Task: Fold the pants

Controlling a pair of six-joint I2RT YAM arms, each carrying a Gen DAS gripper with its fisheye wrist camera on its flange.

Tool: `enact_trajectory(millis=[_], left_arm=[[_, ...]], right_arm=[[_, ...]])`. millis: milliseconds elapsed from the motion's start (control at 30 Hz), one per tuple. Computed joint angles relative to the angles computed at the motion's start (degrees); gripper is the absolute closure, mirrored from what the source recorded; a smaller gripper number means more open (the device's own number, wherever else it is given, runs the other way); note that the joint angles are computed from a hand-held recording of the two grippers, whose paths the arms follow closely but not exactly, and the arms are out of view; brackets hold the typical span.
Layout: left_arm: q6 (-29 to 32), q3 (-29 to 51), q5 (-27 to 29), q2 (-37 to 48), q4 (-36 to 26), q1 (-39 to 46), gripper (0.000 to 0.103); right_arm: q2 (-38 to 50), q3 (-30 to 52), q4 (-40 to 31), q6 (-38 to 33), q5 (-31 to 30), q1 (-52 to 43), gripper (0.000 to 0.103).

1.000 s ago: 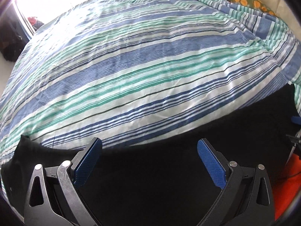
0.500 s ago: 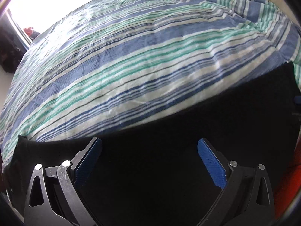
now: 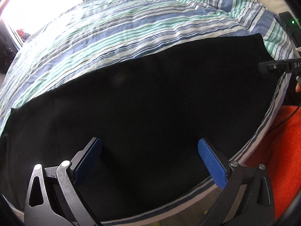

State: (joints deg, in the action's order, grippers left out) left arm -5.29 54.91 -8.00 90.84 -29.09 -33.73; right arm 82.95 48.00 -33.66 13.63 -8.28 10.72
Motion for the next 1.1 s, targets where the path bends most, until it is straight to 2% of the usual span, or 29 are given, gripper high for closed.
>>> enact_trajectory(millis=[67,100,200,233,300,400,533,600,667,733,800,867,900,1000,1100], left_arm=[[-0.2,-0.8,0.5,0.0,1.1,0.6,0.001],[-0.2,-1.2,0.8,0.0,1.5,0.8,0.001],[0.4,-1.6,2.0,0.0,2.3,1.7,0.001],[0.5,-1.8,2.1,0.0,2.5,1.8,0.001],[0.5,-2.9,2.0,-0.8,3.0,2.0,0.001],[0.6,-4.1,1.9,-1.9,3.6,2.1,0.001],[0.7,-3.2,2.3,-0.8,3.6,2.4,0.001],[0.5,-3.2,2.1,-0.7,3.6,2.3,0.001],[0.2,-3.2,1.8,-0.6,3.8,2.0,0.001],[0.0,-2.8,1.8,-0.1,3.7,1.8,0.001],[-0.2,-2.5,1.8,0.0,3.4,1.8,0.001],[-0.2,-2.5,1.8,0.0,3.6,1.8,0.001],[-0.3,-2.7,1.6,-0.1,3.8,1.7,0.001],[-0.7,-3.3,0.9,-0.1,4.7,1.3,0.001],[-0.8,-3.7,0.8,-0.3,5.2,1.1,0.001]], right_arm=[[-3.5,-2.5,2.3,1.2,-3.4,-2.5,0.003],[-6.6,-4.8,4.6,2.1,-7.0,-5.0,0.005],[-19.1,-15.1,15.4,9.0,-28.0,-21.2,0.007],[-22.1,-17.9,18.0,12.4,-32.7,-27.1,0.007],[-24.4,-20.1,18.0,14.7,-36.7,-36.3,0.007],[-20.0,-18.1,11.3,7.0,-38.2,-41.9,0.007],[-14.0,-16.1,4.3,-0.1,-38.2,-41.6,0.015],[-13.8,-16.9,4.3,-0.6,-38.0,-40.9,0.015],[-13.3,-17.1,4.8,-0.5,-35.2,-39.0,0.015],[-10.8,-16.5,5.2,-0.8,-35.7,-37.8,0.016],[-7.6,-15.1,4.1,-2.3,-39.4,-37.3,0.017],[-4.4,-13.9,3.5,-4.2,-46.4,-37.9,0.024],[-3.7,-13.9,3.4,-4.2,-48.2,-37.9,0.024],[-3.2,-13.8,4.2,-1.1,-41.8,-34.2,0.024],[-1.3,-15.0,9.8,4.5,-43.6,-31.1,0.024]])
